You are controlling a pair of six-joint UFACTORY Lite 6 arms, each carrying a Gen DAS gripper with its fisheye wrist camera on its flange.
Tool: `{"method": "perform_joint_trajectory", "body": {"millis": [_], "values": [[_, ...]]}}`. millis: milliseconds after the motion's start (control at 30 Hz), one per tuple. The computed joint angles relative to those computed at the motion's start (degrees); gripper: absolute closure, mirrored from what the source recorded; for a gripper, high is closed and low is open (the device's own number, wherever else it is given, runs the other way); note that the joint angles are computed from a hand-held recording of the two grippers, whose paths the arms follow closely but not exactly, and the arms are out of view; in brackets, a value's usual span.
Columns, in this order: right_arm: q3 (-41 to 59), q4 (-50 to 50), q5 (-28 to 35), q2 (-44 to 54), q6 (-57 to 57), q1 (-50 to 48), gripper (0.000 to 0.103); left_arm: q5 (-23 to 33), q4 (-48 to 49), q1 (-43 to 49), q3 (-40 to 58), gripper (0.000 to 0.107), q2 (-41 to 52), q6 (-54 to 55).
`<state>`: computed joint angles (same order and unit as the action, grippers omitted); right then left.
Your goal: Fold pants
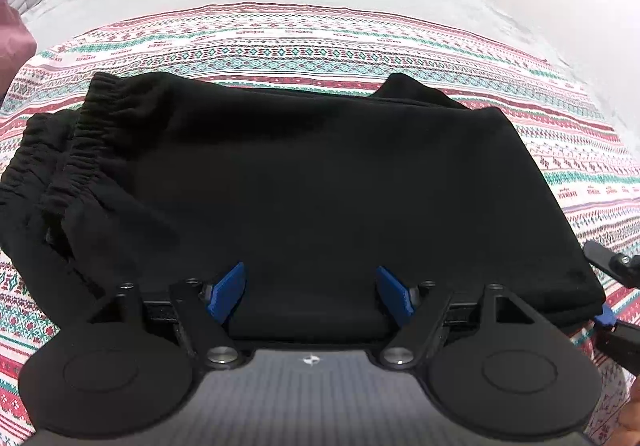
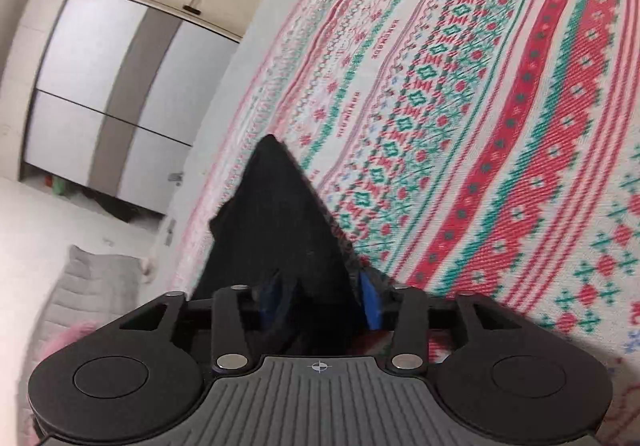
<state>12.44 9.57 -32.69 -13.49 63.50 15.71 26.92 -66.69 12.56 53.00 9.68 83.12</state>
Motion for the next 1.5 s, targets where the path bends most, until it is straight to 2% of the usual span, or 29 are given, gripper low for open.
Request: {"method": "perform_joint_trajectory", "body": {"millis": [67, 133, 167, 200, 300, 367, 433, 500, 567, 667, 867, 967, 1100, 1233, 1367, 1433, 1500], "values": [[0.1, -1.8, -2.6, 1.3, 0.1, 0.1, 0.041, 0.1, 0.0, 0.2, 0.2, 0.021, 0.2, -0.3], [1.8, 2.9, -1.6, 2.3, -5.0, 2.4, 0.04, 0.6, -0.3, 0.5, 0.2, 0.02, 0.2, 0.0], [2.5, 5.7, -1.2, 2.7, -8.3, 3.6, 0.05, 0.7, -0.3, 0.6, 0.2, 0.019, 0.2, 0.0], [3.3, 9.8, -0.5, 2.8, -12.8, 5.2, 0.073, 0.9, -0.3, 0.7, 0.2, 0.019, 0.1, 0.0], [3.9, 17.3, -0.6, 2.3, -20.2, 8.0, 0.078, 2.3, 0.6, 1.6, 0.9, 0.019, 0.5, -1.1], [4.8, 23.0, -0.8, 2.2, -26.5, 9.8, 0.079, 4.0, 2.1, 2.1, 2.3, 0.014, 1.9, -3.2], [7.6, 31.4, -1.1, 3.8, -38.5, 13.0, 0.08, 5.1, 2.9, 1.9, 3.0, 0.008, 2.9, -3.6], [10.4, 39.1, -1.2, 6.3, -49.0, 15.5, 0.08, 4.3, 3.9, 1.0, 3.0, 0.008, 2.7, -4.2], [10.6, 40.0, 0.5, 6.1, -50.8, 14.3, 0.081, 6.0, 5.0, 1.7, 4.1, 0.008, 2.9, -6.7], [11.1, 40.4, 1.3, 5.3, -52.7, 13.2, 0.081, 11.7, 6.7, 4.7, 7.8, 0.008, 4.2, -11.2], [20.3, 62.3, -7.5, 11.7, -83.8, 23.7, 0.082, 21.0, 7.4, 11.7, 14.0, 0.007, 6.5, -13.7], [27.4, 68.5, -12.4, 15.6, -94.8, 28.2, 0.082, 26.5, 7.3, 16.6, 19.4, 0.007, 9.7, -15.0], [41.9, 69.4, -14.8, 24.8, -105.8, 34.4, 0.084, 35.0, 7.0, 24.6, 31.8, 0.006, 18.1, -19.7], [63.5, 71.5, -11.2, 41.3, -121.8, 39.6, 0.085, 41.0, 7.7, 30.5, 47.1, 0.006, 29.4, -29.7], [81.3, 78.3, -4.9, 56.9, -136.5, 43.6, 0.086, 40.9, 9.4, 31.6, 55.8, 0.006, 35.4, -33.8], [86.0, 81.8, -3.1, 61.9, -140.4, 45.3, 0.087, 41.9, 10.6, 31.1, 60.6, 0.006, 38.8, -36.1], [87.5, 82.2, -4.7, 64.4, -140.0, 47.1, 0.087, 43.3, 11.3, 30.8, 63.7, 0.006, 41.1, -38.2]]}}
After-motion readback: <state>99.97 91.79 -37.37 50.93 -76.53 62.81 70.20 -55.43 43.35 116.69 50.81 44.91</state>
